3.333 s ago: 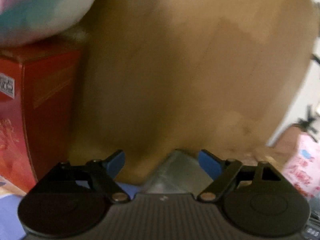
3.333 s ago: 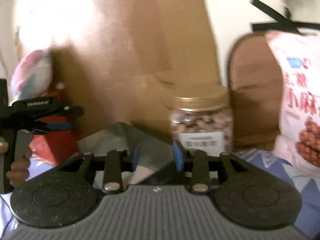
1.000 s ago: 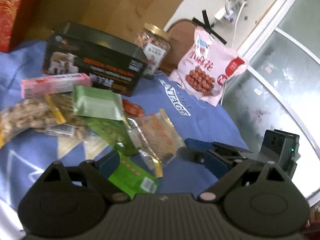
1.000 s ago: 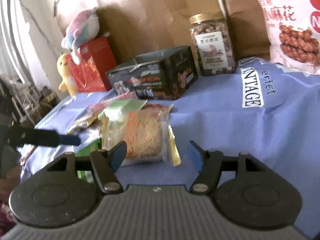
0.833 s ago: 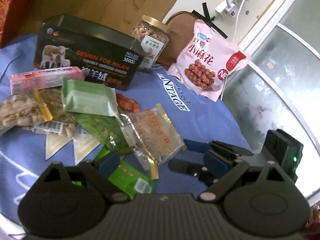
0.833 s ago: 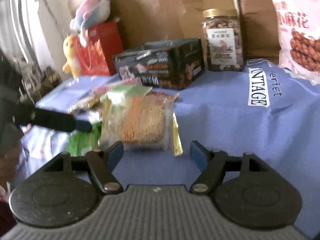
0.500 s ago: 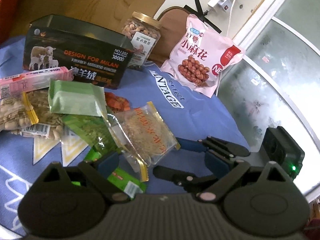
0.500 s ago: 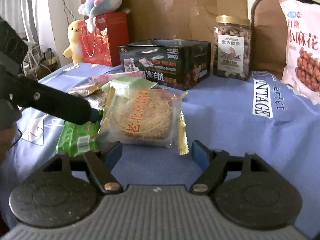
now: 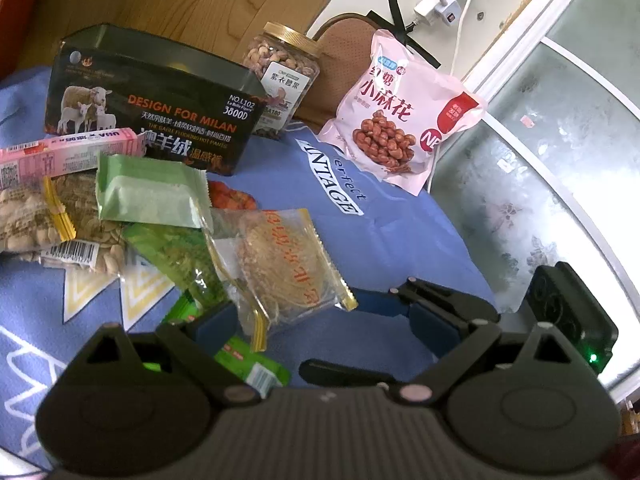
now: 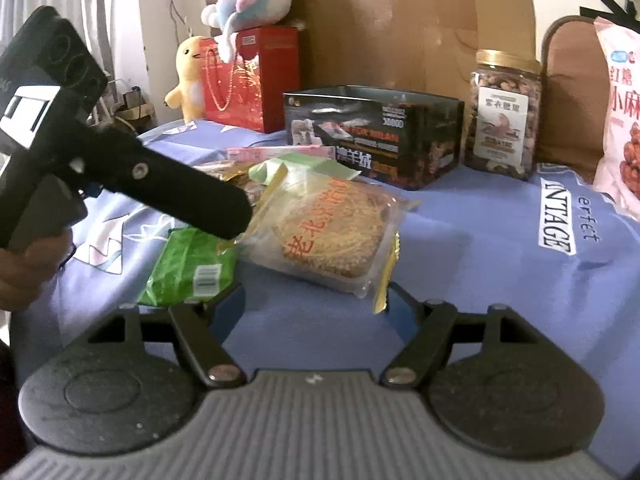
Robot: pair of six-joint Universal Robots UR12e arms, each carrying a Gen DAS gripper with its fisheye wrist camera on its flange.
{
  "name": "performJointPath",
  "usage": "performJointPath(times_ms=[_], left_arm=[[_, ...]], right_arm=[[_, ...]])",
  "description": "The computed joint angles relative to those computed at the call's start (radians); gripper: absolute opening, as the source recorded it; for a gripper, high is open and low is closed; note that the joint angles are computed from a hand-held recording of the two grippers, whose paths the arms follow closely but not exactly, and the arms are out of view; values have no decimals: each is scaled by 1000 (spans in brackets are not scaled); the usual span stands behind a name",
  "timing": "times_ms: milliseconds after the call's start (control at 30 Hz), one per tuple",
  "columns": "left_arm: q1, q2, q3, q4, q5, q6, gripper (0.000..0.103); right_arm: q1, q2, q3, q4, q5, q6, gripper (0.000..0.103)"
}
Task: Organize snacks
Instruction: 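Lift the pastry bag with the right gripper and carry it toward the tin box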
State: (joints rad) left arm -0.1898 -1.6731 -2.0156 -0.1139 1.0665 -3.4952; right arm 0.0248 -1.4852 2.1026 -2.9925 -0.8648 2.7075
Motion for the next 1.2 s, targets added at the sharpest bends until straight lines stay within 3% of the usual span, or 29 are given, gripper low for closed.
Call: performJointPath(times_ms=[533,900,1033,1133,1200], left_arm=[[12,16,-16,4,-16,-12,96],[-3,-16,53,-95,14,53,94],[-10,-38,75,-120,28,83,78],[-6,-36,69,-120,28,82,62],[7,-26,55,-93,4,71,61]], right_arm=[[4,4,6,-45,-33,54,76],[7,8,1,-52,-55,94,73],[24,11,-6,-48,-90,68,60],[34,20,-5,-106,-137,113,39],[23,25,-9,-123,-101,155,38]])
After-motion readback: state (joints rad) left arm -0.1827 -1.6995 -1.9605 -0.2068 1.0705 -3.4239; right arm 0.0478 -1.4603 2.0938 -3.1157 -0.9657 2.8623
